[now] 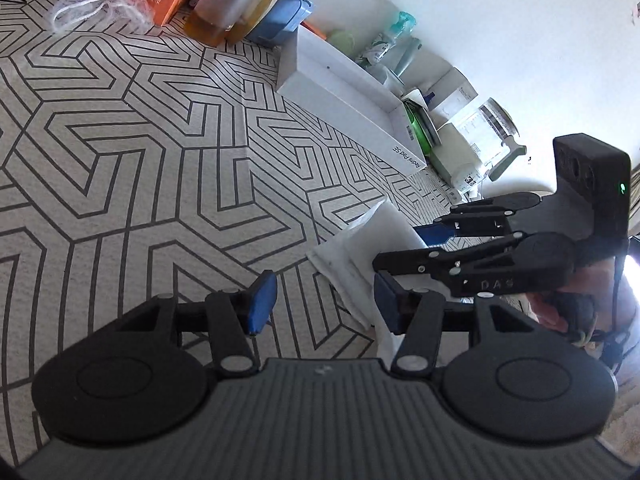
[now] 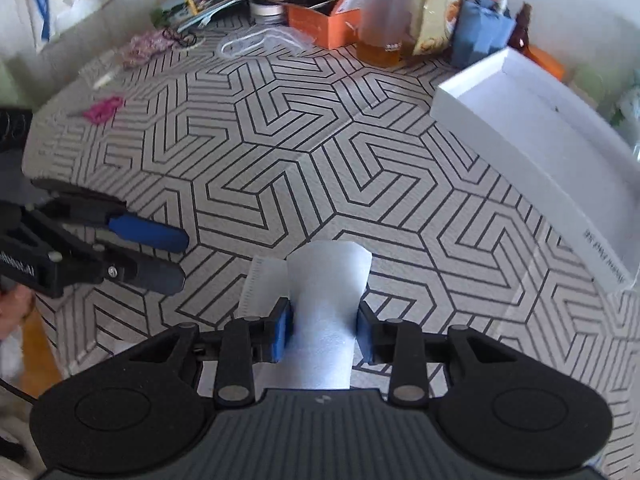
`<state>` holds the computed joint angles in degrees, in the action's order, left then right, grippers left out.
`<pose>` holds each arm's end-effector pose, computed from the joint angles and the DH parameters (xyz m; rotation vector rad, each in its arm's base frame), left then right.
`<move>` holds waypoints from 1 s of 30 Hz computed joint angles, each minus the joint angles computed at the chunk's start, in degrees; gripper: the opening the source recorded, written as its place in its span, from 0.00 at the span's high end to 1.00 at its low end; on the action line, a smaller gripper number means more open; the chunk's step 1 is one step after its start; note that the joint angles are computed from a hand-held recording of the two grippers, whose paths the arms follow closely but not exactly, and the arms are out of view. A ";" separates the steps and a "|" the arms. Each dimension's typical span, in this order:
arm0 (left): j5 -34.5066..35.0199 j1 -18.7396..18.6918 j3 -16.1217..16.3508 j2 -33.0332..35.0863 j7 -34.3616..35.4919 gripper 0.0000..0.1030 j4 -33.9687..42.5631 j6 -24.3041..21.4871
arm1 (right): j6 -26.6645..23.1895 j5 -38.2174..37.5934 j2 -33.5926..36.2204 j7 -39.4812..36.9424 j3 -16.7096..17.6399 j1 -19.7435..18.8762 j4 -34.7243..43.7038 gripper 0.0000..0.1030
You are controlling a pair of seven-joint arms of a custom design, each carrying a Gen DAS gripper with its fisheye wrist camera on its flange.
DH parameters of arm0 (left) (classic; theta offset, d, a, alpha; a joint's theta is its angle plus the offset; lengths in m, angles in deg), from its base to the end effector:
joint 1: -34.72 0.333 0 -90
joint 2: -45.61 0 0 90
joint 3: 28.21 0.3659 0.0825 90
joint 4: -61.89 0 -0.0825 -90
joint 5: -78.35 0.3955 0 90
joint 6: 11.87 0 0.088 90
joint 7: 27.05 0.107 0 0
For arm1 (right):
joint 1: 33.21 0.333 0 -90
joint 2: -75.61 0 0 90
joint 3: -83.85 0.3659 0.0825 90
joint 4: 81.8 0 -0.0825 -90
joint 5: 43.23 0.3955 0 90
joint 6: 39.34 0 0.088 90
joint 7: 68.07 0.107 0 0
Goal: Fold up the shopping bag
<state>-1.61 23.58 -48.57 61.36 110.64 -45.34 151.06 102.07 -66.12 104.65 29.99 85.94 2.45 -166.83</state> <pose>0.6048 -0.2857 0.4601 1.7861 -1.9487 1.4736 0.6134 0.4683 0.4723 -2.5257 1.0800 -0.6446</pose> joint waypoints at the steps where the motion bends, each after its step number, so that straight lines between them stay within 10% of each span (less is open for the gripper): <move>1: -0.30 0.06 -0.02 0.06 -0.03 0.49 0.05 0.09 | 0.93 -5.58 0.25 1.68 -2.37 2.76 -0.74 0.66; 8: -7.50 0.68 0.61 -0.46 3.54 0.49 -0.54 -1.97 | 2.93 -38.04 1.03 20.14 -10.83 14.42 -5.48 0.66; 16: -9.72 1.40 1.58 2.59 0.34 0.49 2.23 -11.92 | 10.11 -41.27 -1.06 28.78 -6.56 8.56 -8.72 0.66; 30: -13.88 1.16 -0.41 6.42 -3.86 0.49 6.80 -9.12 | 18.59 -33.12 -2.41 27.75 -5.37 4.09 -11.66 0.63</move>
<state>-15.49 24.74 -48.97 67.78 106.78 -38.53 141.94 120.66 -99.24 102.24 57.74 80.56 6.54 -178.49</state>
